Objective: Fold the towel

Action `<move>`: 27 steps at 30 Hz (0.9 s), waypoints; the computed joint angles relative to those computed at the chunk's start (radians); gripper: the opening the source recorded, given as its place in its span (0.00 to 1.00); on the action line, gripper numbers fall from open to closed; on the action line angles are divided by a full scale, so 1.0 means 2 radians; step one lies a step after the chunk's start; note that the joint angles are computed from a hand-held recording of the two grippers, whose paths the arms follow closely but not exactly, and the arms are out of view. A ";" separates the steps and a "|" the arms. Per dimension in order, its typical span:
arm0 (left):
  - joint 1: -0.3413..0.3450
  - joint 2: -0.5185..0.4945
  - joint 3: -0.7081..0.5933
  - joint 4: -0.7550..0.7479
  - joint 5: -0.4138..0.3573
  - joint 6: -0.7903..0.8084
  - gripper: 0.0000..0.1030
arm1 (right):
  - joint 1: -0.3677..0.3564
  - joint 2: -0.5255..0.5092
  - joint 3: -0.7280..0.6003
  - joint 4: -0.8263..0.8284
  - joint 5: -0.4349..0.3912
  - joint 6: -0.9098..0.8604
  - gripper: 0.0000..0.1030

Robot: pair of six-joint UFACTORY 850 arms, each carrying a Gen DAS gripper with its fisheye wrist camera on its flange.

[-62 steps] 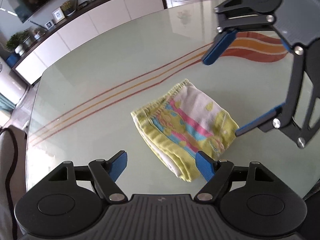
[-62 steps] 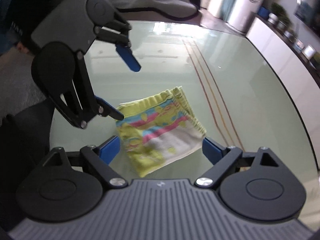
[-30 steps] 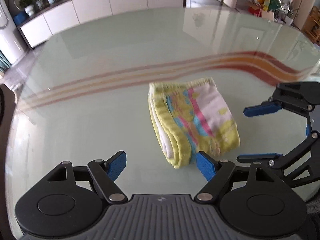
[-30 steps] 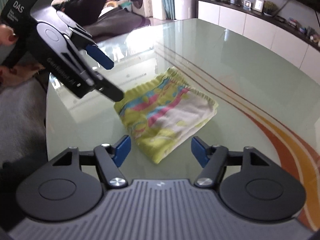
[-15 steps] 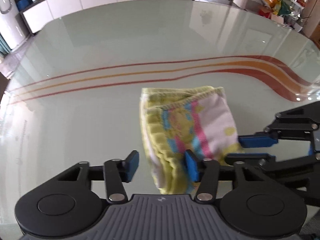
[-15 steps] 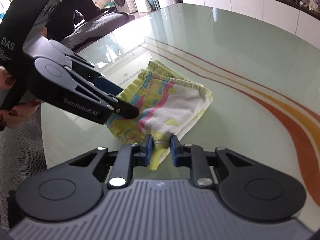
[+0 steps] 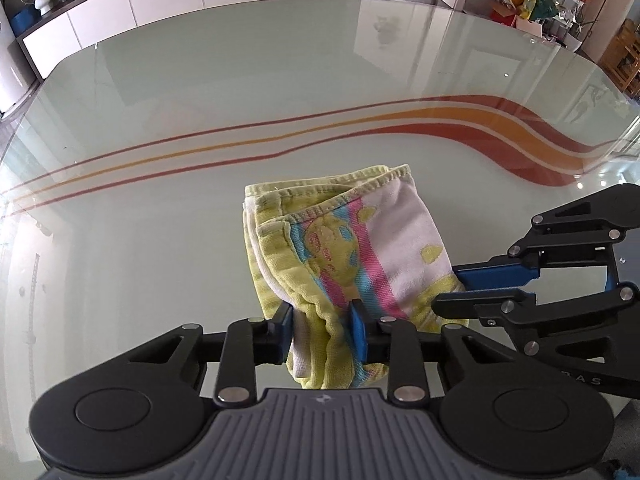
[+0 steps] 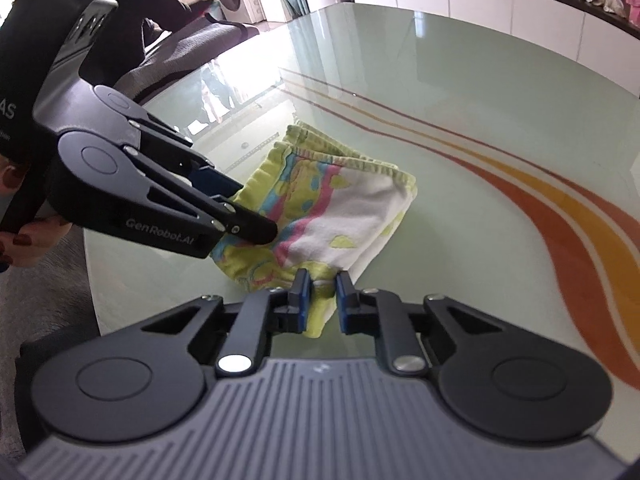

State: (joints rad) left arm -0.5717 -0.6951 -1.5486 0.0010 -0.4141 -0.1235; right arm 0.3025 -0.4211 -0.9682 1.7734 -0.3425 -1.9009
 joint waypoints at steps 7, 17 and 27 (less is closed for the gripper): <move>-0.010 0.003 0.010 -0.023 0.018 0.007 0.30 | -0.001 0.015 0.017 0.011 0.017 -0.001 0.13; -0.036 -0.015 -0.008 -0.034 0.021 0.012 0.30 | 0.003 0.034 0.035 0.031 0.046 0.002 0.13; -0.053 -0.015 -0.007 -0.036 0.029 0.014 0.31 | 0.004 0.056 0.062 0.076 0.067 -0.019 0.13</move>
State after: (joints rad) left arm -0.6777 -0.7246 -1.5626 -0.0705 -0.3564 -0.0962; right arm 0.3104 -0.3092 -0.8437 1.9250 -0.2078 -1.9385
